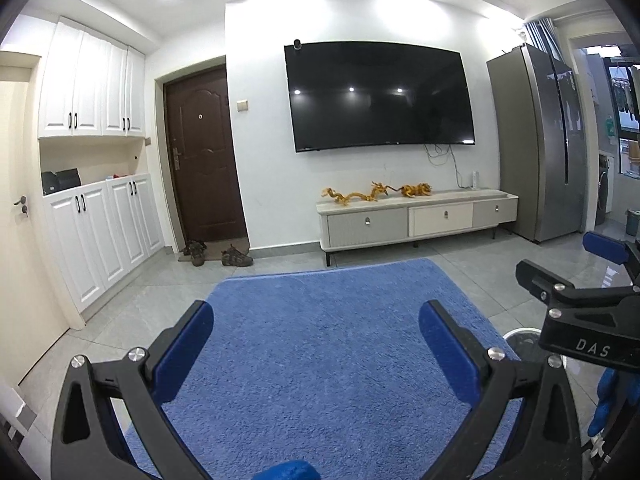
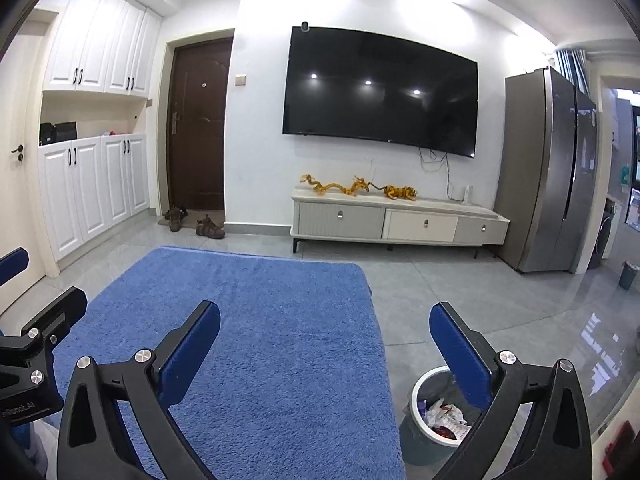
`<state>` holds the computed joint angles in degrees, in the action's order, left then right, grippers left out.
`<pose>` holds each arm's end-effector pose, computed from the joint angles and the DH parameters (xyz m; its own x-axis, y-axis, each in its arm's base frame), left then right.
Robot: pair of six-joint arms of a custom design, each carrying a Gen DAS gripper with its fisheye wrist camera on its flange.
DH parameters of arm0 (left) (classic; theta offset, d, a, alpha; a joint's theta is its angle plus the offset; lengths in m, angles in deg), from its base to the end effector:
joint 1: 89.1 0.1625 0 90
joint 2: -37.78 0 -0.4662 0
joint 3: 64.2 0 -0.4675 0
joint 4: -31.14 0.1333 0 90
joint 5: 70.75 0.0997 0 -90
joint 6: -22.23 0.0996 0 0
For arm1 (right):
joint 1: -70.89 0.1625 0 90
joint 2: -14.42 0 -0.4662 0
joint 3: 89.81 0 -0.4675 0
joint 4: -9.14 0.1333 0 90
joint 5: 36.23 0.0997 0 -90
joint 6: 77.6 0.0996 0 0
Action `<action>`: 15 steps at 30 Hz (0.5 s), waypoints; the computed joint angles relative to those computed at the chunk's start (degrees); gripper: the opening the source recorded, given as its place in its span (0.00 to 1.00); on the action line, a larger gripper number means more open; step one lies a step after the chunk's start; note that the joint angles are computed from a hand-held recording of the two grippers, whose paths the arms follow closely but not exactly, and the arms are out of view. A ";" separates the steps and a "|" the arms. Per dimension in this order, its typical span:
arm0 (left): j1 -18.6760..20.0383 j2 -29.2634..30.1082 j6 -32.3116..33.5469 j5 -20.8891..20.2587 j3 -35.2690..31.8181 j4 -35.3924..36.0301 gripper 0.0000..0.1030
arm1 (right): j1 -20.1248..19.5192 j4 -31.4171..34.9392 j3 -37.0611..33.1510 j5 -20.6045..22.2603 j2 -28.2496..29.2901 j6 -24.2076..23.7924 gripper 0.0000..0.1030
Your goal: Collect trash
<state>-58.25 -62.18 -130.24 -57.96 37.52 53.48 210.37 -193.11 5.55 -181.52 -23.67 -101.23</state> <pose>-0.1961 -0.3855 0.5073 -0.6163 -0.1395 -0.7750 0.7166 0.3088 -0.6254 0.5833 -0.4309 0.1059 -0.6329 -0.1453 0.7604 -0.7531 0.3434 -0.5612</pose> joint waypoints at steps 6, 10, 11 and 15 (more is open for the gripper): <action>-0.58 -1.19 3.03 -1.32 0.00 -2.60 1.00 | 1.19 -3.09 -1.66 -1.91 1.35 -3.80 1.00; 0.63 -1.27 4.29 -1.70 -0.65 -4.35 1.00 | 1.10 -4.28 -3.00 -2.10 1.96 -5.66 1.00; 1.23 -1.10 4.91 -1.74 -0.92 -5.04 1.00 | 1.01 -4.52 -3.48 -2.13 2.20 -5.91 1.00; 2.66 -0.91 7.13 -1.58 -1.08 -7.04 1.00 | 0.47 -5.44 -4.44 -2.13 2.69 -6.78 1.00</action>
